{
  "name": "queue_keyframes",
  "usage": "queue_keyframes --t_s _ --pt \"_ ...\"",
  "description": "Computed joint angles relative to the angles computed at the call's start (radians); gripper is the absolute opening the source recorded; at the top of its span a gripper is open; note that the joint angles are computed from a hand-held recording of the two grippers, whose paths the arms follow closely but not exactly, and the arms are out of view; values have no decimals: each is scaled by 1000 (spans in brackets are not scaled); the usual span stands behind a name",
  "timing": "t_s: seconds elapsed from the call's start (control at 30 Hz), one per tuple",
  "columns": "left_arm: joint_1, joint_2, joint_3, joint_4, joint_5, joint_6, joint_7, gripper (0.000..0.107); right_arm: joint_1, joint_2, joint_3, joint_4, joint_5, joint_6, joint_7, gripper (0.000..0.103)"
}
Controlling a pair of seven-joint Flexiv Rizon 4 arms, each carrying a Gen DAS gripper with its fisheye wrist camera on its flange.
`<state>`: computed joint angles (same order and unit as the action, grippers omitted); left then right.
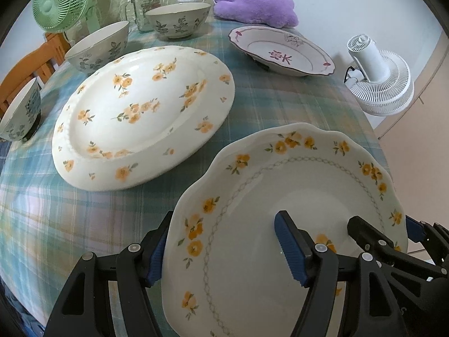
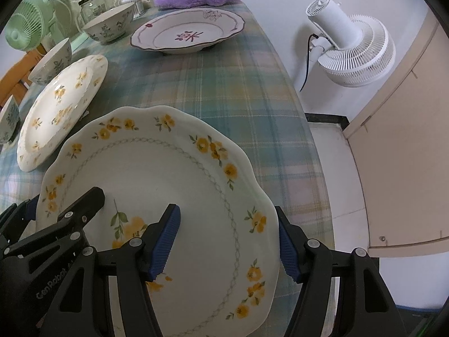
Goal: Organize plates and bowls
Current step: 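Lift and carry the scalloped plate across the table with the left tool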
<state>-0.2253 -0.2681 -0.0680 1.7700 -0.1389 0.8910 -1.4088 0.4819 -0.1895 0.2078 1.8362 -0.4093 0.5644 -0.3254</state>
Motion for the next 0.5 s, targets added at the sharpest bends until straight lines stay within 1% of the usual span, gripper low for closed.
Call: queue_keyframes --t_s 0.1,0.27,0.3,0.33,0.43,0.5 --pt "0 -4 0 -7 7 -1 7 72 1 -1 -1 0 -4 -1 6 69" --pt "2 -10 2 -43 10 -72 6 71 -11 1 2 -8 42 10 -26 69" --pt "2 -7 1 -43 11 -72 11 71 -12 1 2 -11 49 9 -26 69" --pt "5 1 -4 -38 2 -69 31 71 -12 3 1 -15 51 5 -22 69" --pt "14 18 -10 -27 -23 -62 83 72 -3 15 -7 -21 -5 -7 16 69" --pt "21 27 -11 -21 -44 -59 110 72 1 16 -6 -31 -19 -19 24 70"
